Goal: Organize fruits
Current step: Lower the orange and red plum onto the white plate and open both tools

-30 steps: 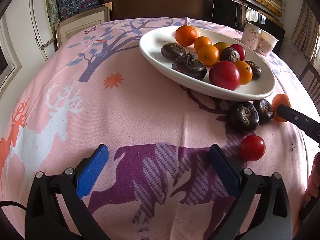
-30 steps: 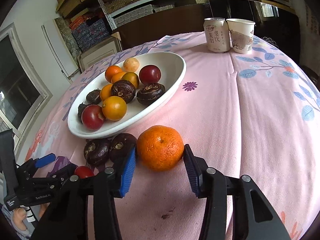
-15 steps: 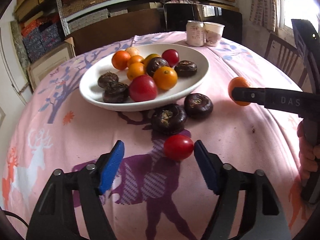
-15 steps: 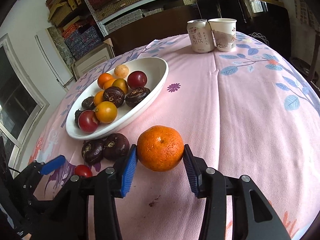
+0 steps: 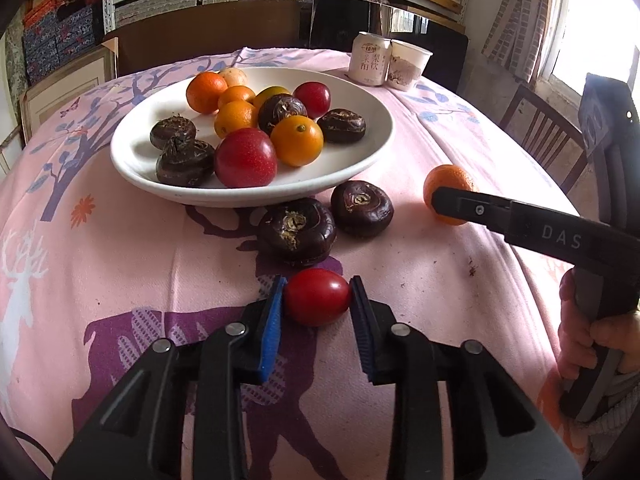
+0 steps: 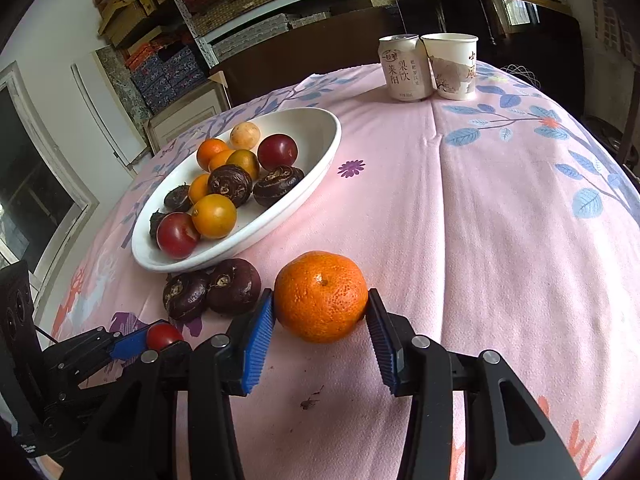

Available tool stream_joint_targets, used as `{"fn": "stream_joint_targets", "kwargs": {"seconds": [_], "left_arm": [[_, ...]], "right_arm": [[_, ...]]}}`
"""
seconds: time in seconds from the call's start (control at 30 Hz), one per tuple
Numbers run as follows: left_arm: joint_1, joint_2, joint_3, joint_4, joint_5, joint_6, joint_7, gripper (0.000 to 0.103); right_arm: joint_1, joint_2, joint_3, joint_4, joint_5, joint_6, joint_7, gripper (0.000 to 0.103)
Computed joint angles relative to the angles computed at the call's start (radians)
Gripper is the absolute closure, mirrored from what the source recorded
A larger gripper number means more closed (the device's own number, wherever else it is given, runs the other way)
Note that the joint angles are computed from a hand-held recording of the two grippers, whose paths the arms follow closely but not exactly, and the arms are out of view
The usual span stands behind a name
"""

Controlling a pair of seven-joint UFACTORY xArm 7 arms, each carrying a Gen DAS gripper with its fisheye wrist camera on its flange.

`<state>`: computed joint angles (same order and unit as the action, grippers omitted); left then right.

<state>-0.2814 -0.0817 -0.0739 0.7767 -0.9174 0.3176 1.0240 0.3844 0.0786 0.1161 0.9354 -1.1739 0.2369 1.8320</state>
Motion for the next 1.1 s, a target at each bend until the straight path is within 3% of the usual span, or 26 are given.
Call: {"fn": "stream_joint_targets", "kwargs": {"seconds": [0.13, 0.27, 0.37, 0.43, 0.57, 0.87, 0.93, 0.97, 1.1], "left_arm": [[-0.006, -0.027, 0.003, -0.021, -0.029, -0.012, 0.034, 0.072], [-0.038, -0.097, 0.042, -0.04, -0.143, -0.043, 0.14, 0.072], [-0.027, -0.083, 0.059, 0.014, -0.135, -0.066, 0.113, 0.072], [-0.004, -0.033, 0.058, 0.083, -0.077, -0.073, 0.035, 0.072], [0.043, 0.086, 0.034, 0.237, -0.01, -0.069, -0.078, 0.072], [0.094, 0.346, -0.01, 0.518, 0.302, -0.073, -0.374, 0.072], [0.119, 0.386, -0.035, 0.544, 0.304, -0.079, -0.4, 0.056], [0.129, 0.398, -0.044, 0.545, 0.312, -0.085, -0.413, 0.039], [0.174, 0.384, -0.081, 0.503, 0.358, -0.128, -0.433, 0.033]], "right_arm": [[0.0, -0.016, -0.001, -0.008, -0.043, 0.0, 0.048, 0.057], [-0.008, -0.071, 0.017, -0.029, -0.217, 0.021, 0.224, 0.057], [-0.025, -0.097, 0.041, -0.015, -0.322, 0.037, 0.31, 0.057], [-0.033, -0.077, 0.05, 0.025, -0.301, 0.036, 0.253, 0.057], [-0.027, 0.012, 0.044, 0.138, -0.15, 0.035, 0.029, 0.057], [0.024, 0.19, -0.036, 0.315, 0.049, 0.001, -0.223, 0.057], [0.005, 0.214, -0.022, 0.316, 0.153, -0.029, -0.331, 0.055], [0.012, 0.22, -0.033, 0.313, 0.175, -0.04, -0.337, 0.055], [0.119, 0.181, -0.152, 0.293, 0.034, -0.054, -0.173, 0.048]]}}
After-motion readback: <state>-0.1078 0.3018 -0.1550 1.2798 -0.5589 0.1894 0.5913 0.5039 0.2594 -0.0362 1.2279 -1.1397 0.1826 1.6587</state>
